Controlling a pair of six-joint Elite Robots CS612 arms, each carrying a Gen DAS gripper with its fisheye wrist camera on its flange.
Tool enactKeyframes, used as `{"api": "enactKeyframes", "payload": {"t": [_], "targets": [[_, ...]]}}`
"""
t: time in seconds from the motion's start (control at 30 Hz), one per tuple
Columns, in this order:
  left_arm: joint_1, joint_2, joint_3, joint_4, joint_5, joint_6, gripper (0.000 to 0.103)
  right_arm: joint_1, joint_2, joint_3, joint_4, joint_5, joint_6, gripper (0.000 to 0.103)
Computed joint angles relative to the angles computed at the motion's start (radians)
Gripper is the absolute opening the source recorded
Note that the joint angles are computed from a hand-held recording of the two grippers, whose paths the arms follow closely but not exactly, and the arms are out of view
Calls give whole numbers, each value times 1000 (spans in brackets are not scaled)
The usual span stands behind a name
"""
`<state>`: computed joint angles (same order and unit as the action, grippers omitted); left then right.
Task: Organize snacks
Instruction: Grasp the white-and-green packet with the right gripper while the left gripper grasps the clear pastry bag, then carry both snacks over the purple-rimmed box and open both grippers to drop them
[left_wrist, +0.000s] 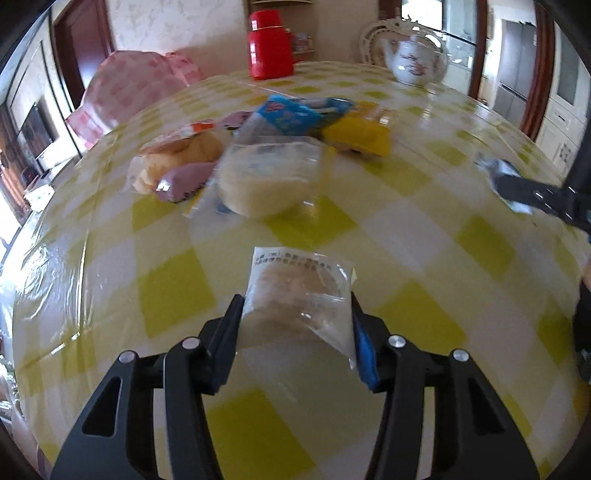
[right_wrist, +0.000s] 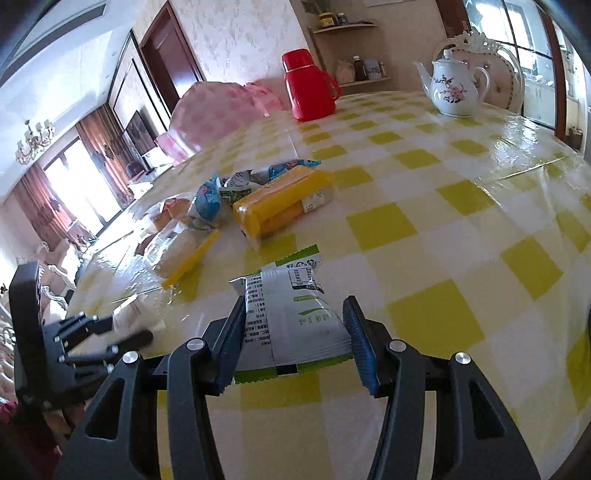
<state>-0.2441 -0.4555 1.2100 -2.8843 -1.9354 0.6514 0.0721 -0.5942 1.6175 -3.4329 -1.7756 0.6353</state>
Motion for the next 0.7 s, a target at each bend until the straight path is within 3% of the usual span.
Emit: {"api": "enactKeyframes", "payload": {"t": [0.3,0.7], "targets": [[-7,-62,127,-51,-37,60,54,18,-12,34,-46,-4,-20,51],[0,-98,205,-82,-72,91,54,52,-23,71,-62,-9,-31,51]]}}
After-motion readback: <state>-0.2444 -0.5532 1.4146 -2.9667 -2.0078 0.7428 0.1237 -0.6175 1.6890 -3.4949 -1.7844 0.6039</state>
